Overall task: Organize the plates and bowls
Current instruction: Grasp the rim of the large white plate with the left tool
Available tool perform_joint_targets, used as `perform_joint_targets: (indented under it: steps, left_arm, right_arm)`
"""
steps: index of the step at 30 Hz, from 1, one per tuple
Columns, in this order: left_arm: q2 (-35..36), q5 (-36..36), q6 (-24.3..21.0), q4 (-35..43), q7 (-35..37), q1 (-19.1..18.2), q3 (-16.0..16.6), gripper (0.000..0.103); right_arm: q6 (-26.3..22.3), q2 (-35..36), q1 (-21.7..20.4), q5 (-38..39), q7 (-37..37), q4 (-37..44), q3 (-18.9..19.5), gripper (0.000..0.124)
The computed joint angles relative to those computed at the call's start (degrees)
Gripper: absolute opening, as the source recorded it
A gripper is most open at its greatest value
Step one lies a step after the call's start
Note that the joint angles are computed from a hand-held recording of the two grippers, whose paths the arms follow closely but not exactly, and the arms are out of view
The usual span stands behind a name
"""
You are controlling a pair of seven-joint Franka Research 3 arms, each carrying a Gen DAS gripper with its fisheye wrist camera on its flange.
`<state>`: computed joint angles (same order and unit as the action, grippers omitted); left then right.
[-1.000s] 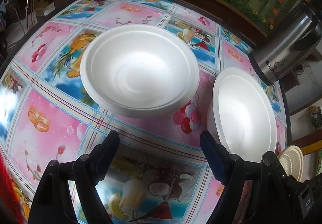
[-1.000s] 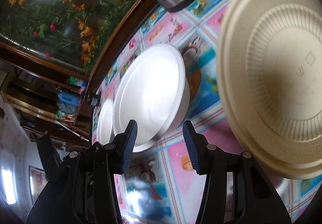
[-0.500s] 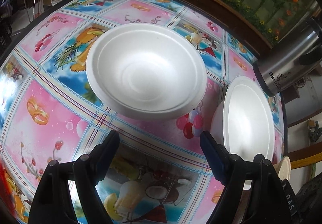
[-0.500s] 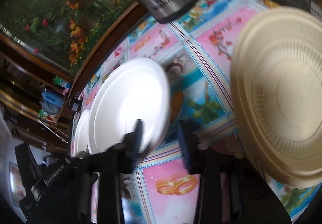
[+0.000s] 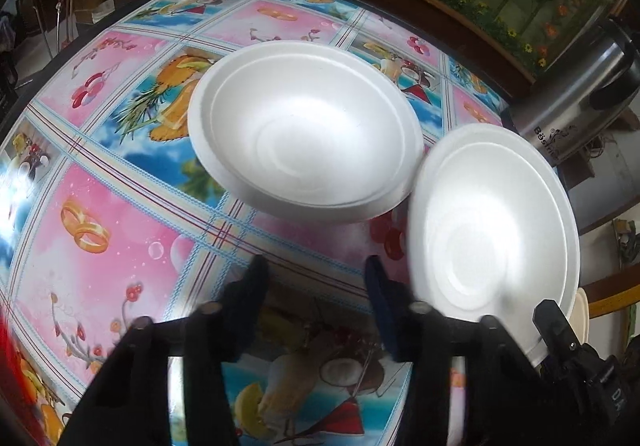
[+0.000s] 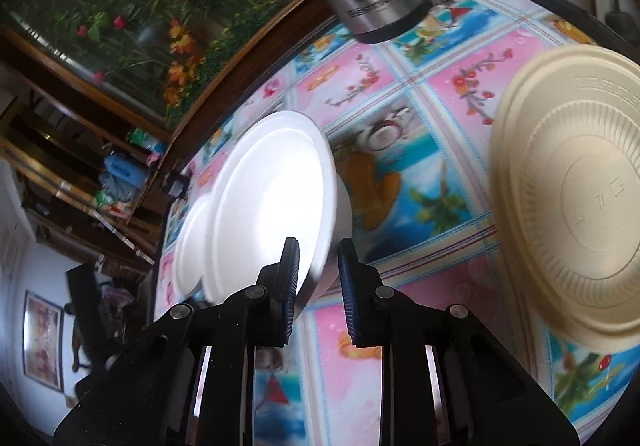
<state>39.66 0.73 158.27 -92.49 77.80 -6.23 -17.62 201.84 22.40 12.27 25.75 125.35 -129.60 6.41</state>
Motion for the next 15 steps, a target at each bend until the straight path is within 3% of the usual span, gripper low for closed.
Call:
perform_joint_targets:
  steps: [2,6,7,9,10,15]
  left_arm:
    - [-0.29,0.47,0.49,-0.78,0.72,0.16,0.09,0.025]
    - [-0.43,0.01,0.80,-1.74,3.12,1.68,-1.47,0.004]
    - [-0.18,-1.06,0.29,-1.55,4.31,2.81,-2.69,0.004]
    - [1.37,-5.45,-3.69,0.25,9.48,7.14,-7.74,0.004]
    - [1.48,-7.27,-5.22,0.59,11.00,8.01,-8.66,0.004]
    - [0.83,-14.60,-11.28,1.24,16.13,9.97,-10.17,0.013]
  right_arm:
    - [0.81,-0.08,-5.29,-5.80,3.31,-0.88,4.80,0.019]
    - [1.67,-0.21,-9.43,-12.58,8.08,-2.02,8.50,0.019]
    - [2.31,-0.03,-11.96,-15.81,10.46,-2.49,10.49,0.019]
    - [3.23,0.07,-14.10,-19.76,13.77,-3.11,11.77,0.019]
    - [3.65,0.07,-14.33,-20.95,15.05,-3.33,11.72,0.019]
    - [3.97,-0.30,-10.19,-19.17,16.05,-3.80,7.17,0.019]
